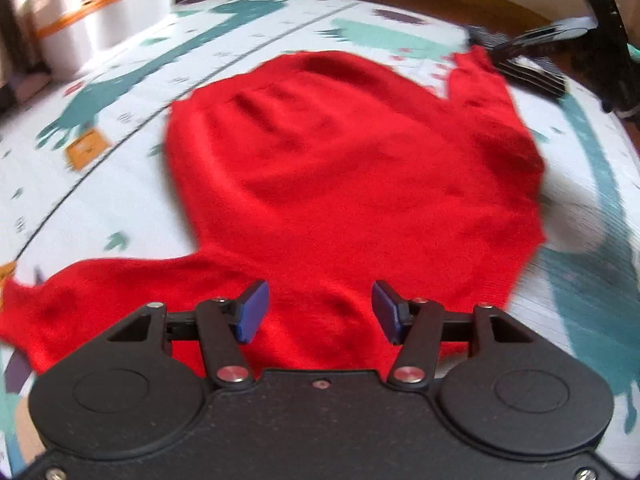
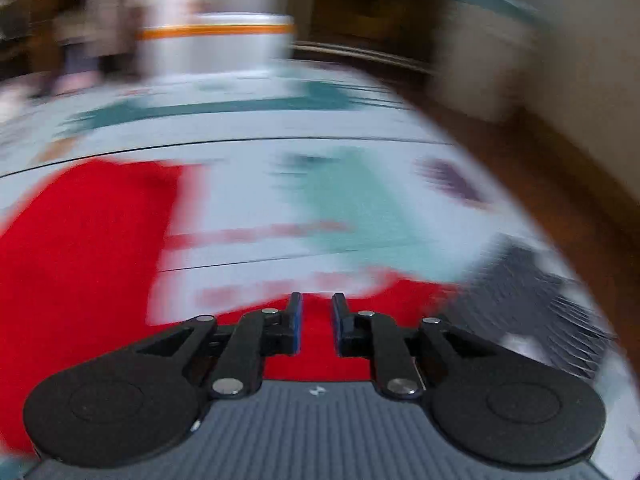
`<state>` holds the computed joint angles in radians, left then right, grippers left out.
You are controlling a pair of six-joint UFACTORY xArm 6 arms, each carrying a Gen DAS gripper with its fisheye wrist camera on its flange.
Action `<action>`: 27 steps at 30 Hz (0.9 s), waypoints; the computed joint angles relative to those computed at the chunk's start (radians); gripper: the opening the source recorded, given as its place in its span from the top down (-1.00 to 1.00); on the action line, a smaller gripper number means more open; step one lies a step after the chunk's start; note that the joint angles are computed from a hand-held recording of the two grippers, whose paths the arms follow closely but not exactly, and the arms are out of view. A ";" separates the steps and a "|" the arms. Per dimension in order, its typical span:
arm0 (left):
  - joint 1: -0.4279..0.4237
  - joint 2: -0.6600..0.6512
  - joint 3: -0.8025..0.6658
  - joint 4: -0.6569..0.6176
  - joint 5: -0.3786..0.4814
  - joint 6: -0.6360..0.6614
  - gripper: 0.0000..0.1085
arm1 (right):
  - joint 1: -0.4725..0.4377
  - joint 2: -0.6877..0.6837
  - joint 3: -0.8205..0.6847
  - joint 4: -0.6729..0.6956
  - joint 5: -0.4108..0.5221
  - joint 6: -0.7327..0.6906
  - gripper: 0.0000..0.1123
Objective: Fold clothes
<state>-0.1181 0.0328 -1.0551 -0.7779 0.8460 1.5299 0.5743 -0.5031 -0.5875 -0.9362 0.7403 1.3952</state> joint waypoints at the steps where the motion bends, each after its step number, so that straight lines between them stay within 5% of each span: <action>1: -0.001 -0.006 0.009 0.006 0.012 0.007 -0.03 | 0.017 0.022 -0.005 0.012 -0.068 -0.045 0.65; 4: -0.010 -0.001 0.022 0.096 0.014 -0.035 -0.06 | 0.069 0.114 -0.029 0.082 -0.235 -0.245 0.66; 7: 0.012 0.018 -0.002 0.130 0.038 -0.042 -0.06 | 0.104 0.179 -0.041 0.217 -0.290 -0.415 0.66; 11: 0.046 0.037 -0.042 0.186 0.066 -0.018 -0.06 | 0.130 0.233 -0.054 0.432 -0.342 -0.574 0.63; 18: 0.072 0.027 -0.062 0.263 0.087 -0.058 0.02 | 0.192 0.338 -0.178 0.569 -0.326 -0.733 0.65; 23: 0.084 -0.077 0.025 0.088 0.141 -0.012 0.02 | 0.207 0.263 -0.163 0.377 -0.296 -0.603 0.66; 27: 0.048 -0.114 0.081 0.100 0.184 -0.008 0.18 | 0.202 0.208 -0.110 0.250 -0.228 -0.463 0.66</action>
